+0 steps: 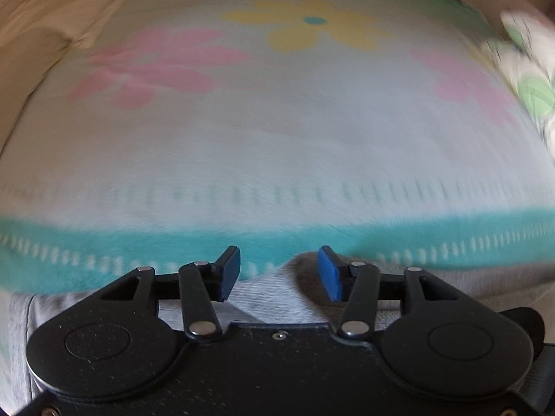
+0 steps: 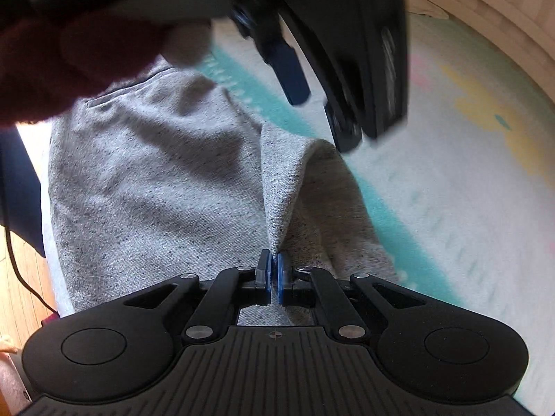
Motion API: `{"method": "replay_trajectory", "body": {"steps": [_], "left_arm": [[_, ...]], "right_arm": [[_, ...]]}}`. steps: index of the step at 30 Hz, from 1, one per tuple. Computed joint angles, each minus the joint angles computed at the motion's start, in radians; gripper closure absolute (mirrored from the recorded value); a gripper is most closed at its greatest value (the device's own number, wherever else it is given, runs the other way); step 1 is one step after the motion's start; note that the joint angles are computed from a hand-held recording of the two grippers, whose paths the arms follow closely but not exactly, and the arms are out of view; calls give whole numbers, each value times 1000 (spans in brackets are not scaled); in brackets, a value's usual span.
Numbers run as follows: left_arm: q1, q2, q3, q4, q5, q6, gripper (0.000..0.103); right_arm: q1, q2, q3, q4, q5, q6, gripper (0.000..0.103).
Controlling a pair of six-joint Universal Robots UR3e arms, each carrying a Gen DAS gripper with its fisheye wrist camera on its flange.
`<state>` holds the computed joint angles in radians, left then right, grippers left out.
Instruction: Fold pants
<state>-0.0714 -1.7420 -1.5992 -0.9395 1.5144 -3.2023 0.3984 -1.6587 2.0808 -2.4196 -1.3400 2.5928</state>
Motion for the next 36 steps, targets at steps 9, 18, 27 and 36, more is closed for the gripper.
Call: {"method": "replay_trajectory", "body": {"steps": [9,18,27,36], "left_arm": [[-121,-169,75,1,233,-29,50],[-65,-278,179,-7,194,-95,50],[8,-268,150,52,129,-150,49],[89,-129,14,134,107,-188,53]], "right_arm": [[42,-38,40,-51,-40,-5,99],[128,-103,185,-419,-193,69,98],[116,-122,138,-183,-108,30,98],[-57,8,8,-41,-34,274,99]]}}
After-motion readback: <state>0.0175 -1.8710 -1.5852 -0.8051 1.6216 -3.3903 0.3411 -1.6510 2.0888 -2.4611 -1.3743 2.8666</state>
